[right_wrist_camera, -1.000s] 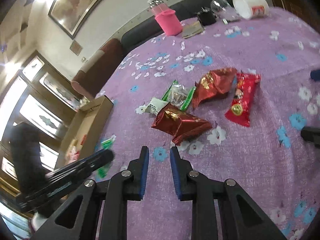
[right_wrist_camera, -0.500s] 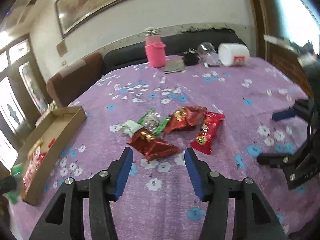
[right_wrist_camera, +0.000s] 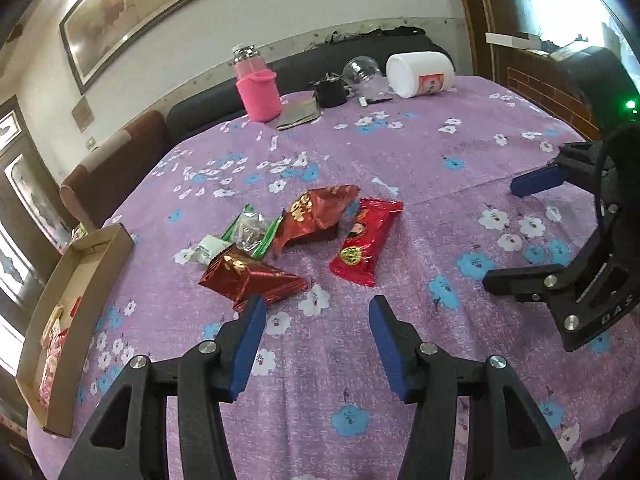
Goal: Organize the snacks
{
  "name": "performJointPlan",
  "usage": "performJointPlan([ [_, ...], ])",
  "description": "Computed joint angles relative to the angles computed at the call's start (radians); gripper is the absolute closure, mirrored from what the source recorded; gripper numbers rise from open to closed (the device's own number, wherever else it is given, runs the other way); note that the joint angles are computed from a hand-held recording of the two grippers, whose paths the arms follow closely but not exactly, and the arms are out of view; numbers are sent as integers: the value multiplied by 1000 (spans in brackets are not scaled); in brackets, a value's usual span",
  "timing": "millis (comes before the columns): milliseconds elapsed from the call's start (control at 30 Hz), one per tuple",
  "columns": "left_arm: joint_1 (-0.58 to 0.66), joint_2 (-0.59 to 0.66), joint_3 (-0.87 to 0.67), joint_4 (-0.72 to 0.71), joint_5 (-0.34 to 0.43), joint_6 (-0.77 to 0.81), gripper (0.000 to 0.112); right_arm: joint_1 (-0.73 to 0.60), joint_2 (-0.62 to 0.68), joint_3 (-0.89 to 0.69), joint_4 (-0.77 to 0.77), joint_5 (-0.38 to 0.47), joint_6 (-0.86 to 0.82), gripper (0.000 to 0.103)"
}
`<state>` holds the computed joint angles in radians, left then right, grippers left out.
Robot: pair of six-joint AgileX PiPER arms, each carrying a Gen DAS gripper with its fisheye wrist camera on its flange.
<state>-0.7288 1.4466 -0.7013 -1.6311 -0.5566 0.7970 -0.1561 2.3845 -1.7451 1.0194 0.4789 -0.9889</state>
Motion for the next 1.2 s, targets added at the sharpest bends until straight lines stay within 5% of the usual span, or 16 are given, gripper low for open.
performJointPlan([
  [200,-57,-30,6,-40,-71,6,94,-6,5,-5,13,20,-13,46],
  [367,-50,-11,1,78,-39,-88,94,-6,18,-28,7,36,7,46],
  [600,99,156,-101,434,174,-359,94,3,-25,23,-12,26,-43,46],
  [733,138,227,-167,516,244,-421,94,-44,-78,72,95,120,-144,46],
  [1000,169,281,-225,423,275,-254,94,67,113,-324,-324,198,183,46],
  [1200,234,306,-208,605,310,-423,94,117,304,-657,-490,348,362,46],
])
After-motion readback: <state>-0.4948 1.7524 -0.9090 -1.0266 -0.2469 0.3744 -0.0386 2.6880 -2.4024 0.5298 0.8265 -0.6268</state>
